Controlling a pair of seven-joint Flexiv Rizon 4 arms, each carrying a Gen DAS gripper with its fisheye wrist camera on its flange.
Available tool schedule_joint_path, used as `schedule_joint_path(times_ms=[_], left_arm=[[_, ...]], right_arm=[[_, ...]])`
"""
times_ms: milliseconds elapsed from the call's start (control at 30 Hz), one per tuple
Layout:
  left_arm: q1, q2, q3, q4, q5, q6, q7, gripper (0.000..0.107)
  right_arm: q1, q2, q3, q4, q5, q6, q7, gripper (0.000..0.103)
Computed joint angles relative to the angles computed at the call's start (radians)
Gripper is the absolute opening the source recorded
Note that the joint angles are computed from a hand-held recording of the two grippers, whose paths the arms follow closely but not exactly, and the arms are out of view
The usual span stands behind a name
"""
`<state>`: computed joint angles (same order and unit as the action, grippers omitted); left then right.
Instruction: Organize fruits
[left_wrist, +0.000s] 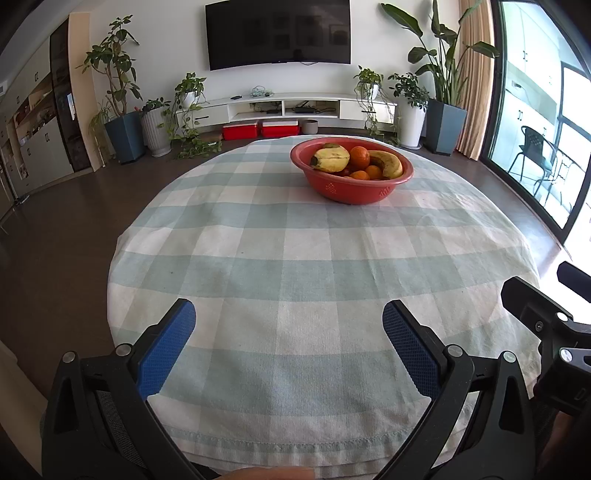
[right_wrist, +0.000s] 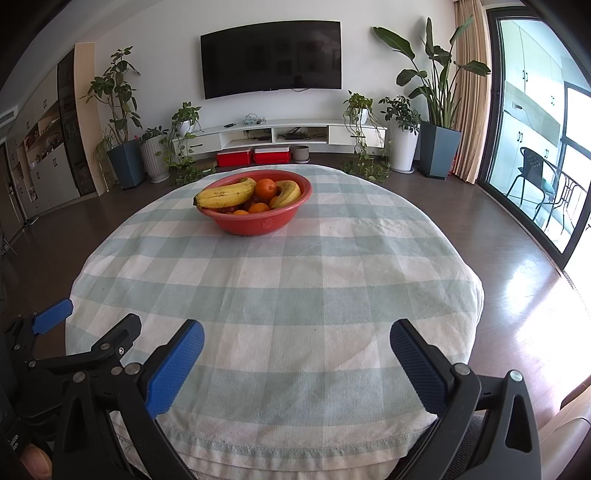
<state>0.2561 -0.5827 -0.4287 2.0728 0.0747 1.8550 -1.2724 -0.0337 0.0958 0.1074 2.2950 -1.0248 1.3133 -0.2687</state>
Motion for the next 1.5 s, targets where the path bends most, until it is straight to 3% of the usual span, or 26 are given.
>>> schedule_joint_path(times_ms=[1500], left_arm=[[-0.012, -0.001, 0.007, -0.001, 0.000, 0.001, -0.006, 0.103]], right_arm=[[0.006, 0.005, 0.005, -0.002, 0.025, -0.013, -0.020, 0.103]])
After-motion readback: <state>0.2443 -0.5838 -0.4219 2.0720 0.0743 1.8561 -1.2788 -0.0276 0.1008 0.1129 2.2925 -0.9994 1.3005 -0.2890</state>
